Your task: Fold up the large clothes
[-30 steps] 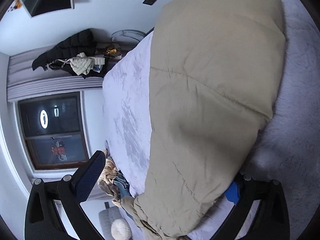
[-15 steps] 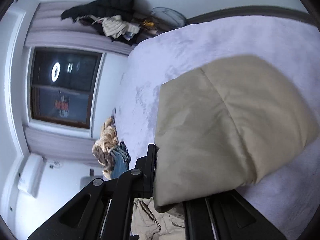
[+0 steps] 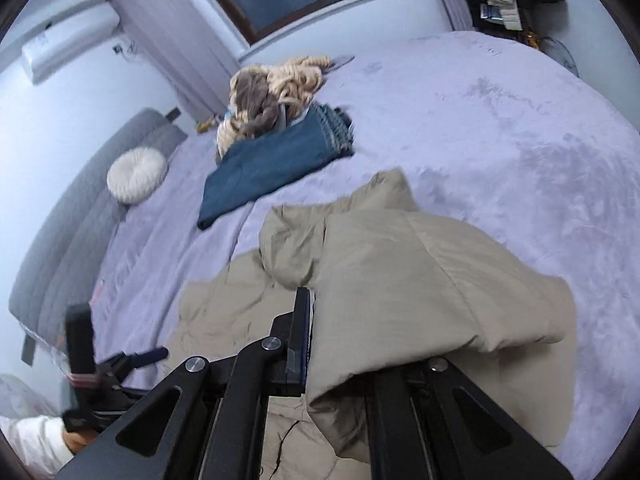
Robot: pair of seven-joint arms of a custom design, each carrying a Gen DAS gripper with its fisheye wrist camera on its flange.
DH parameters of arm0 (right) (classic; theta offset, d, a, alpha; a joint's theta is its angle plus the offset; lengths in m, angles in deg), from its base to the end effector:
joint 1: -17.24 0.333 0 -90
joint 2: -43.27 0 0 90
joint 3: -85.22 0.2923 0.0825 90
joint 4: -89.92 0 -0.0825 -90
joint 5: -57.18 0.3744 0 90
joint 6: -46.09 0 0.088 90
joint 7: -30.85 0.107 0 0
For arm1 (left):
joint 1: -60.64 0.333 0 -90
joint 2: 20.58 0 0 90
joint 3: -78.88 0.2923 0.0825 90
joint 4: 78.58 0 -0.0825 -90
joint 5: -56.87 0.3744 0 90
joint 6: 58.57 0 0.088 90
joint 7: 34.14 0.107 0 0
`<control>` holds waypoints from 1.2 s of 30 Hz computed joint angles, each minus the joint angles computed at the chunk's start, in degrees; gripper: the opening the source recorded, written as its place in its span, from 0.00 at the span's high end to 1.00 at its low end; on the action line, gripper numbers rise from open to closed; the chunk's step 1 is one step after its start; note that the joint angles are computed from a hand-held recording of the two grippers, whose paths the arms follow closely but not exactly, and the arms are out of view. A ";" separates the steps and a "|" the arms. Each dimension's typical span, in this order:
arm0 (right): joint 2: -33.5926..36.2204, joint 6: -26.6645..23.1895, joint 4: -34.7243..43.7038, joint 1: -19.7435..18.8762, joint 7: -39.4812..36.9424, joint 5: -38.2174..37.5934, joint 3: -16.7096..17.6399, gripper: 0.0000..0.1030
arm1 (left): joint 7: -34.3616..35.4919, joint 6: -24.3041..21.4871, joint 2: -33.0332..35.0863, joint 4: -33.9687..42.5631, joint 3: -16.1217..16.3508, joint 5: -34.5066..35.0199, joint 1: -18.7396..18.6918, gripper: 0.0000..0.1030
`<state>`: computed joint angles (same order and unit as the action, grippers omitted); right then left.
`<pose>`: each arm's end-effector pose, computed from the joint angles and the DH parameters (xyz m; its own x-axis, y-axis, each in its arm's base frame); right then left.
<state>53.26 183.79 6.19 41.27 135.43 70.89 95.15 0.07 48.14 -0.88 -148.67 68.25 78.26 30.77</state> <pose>0.5426 0.3539 0.6505 0.3301 -0.8426 -0.4255 -0.8133 -0.0250 -0.5813 0.5381 -0.3918 0.5942 0.2179 -0.9740 0.0615 -0.8833 -0.2236 -0.4119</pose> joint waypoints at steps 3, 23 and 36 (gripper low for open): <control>1.70 -0.77 -2.11 1.13 3.19 -0.13 0.47 0.93 | -0.26 2.66 -4.31 -7.03 0.07 -0.83 1.91 0.00; -10.62 5.34 -19.93 -0.95 25.42 0.58 -2.55 0.28 | 0.28 18.25 -6.09 -13.69 -0.30 -6.71 6.68 0.00; 8.62 -3.30 7.87 2.06 5.31 2.89 3.37 0.87 | 13.68 44.07 -15.64 -32.29 -2.95 -37.76 14.70 0.00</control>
<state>61.88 180.49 14.06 43.33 140.74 73.78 98.52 13.75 92.21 -16.52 -180.97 65.30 40.50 45.48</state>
